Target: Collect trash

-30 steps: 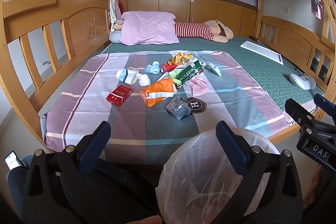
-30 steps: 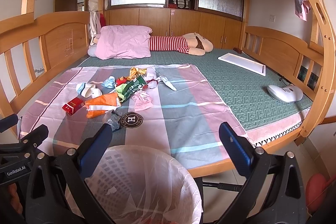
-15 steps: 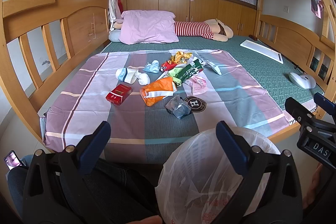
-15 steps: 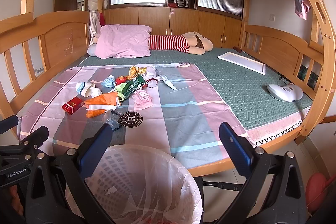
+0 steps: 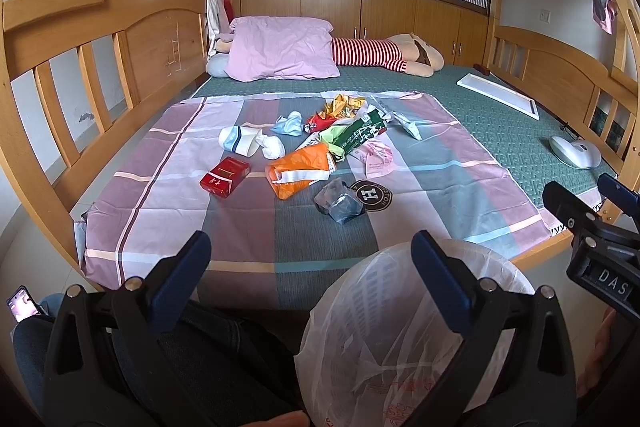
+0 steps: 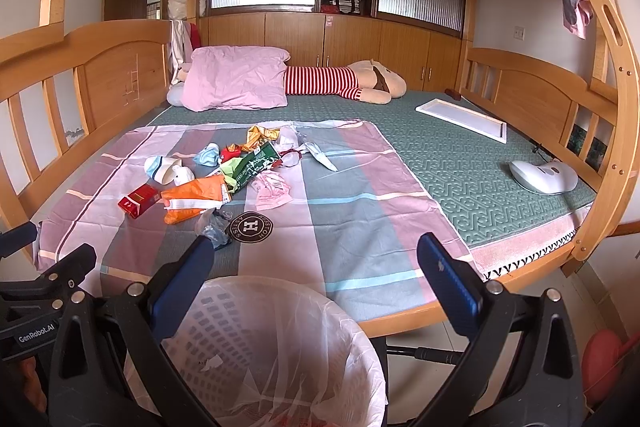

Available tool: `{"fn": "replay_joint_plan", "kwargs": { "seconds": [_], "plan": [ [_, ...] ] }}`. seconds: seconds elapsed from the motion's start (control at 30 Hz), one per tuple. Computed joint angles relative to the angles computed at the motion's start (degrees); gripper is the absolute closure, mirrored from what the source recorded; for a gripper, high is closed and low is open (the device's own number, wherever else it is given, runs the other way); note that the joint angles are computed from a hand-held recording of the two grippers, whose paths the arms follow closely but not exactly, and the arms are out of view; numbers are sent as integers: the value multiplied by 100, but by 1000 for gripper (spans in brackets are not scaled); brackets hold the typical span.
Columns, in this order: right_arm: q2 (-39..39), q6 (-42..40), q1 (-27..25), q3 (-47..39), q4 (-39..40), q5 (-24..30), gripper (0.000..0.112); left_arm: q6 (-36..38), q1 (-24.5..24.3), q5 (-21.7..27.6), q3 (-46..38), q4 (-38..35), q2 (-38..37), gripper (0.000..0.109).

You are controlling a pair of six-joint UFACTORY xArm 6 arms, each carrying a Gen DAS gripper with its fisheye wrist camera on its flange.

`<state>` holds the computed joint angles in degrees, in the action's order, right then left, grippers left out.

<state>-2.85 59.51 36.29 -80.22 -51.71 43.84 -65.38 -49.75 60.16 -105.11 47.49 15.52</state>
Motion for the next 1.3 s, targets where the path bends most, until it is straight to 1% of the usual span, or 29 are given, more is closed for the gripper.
{"fn": "replay_joint_plan", "kwargs": {
  "seconds": [0.4,0.6,0.7,0.77,0.8,0.87,0.9,0.93,1.0,1.03,1.07,1.1,1.13,1.17,1.2,1.23,1.27,1.3],
  "plan": [
    [57,-154,31,-61,43,103,13,44,29,-12,-20,-74,33,9],
    [191,-474,117,-266,23,524,13,60,67,2,11,-161,36,9],
    [237,-455,70,-285,79,480,13,113,125,-42,68,-272,30,9],
    [330,-507,-57,-340,507,320,13,129,178,-105,138,-316,13,9],
    [409,-550,-135,-396,780,269,13,158,223,-181,192,-352,3,9],
    [516,-539,-249,-446,1065,177,13,341,362,-439,320,-553,-30,9],
    [557,-598,-255,-509,1302,308,13,443,454,-634,420,-666,-71,9],
    [563,-541,-274,-512,1323,300,13,542,593,-938,579,-788,-145,9],
    [581,-590,-317,-549,1532,214,13,528,803,-1320,791,-865,-250,9],
    [617,-571,-320,-599,1518,204,13,683,993,-1658,920,-1093,-304,9],
    [710,-538,-290,-741,1457,332,13,967,1182,-1942,981,-1393,-312,11],
    [835,-488,-257,-902,1345,459,13,1090,1301,-2072,994,-1490,-302,14],
    [1000,-560,-213,-1122,1372,609,13,1113,1441,-2135,959,-1424,-274,23],
    [1171,-694,-213,-1318,1526,617,13,1162,1576,-2153,866,-1335,-210,27],
    [1324,-878,-221,-1527,1809,663,13,1296,1678,-2198,779,-1356,-138,27],
    [1511,-1009,-209,-1775,2016,725,13,1652,1840,-2264,591,-1523,14,27],
    [1763,-1086,-167,-2116,2156,850,13,2061,1999,-2223,311,-1733,229,27],
    [2039,-1150,-120,-2509,2270,1020,13,2249,2085,-2168,161,-1832,342,27]
  ]
}}
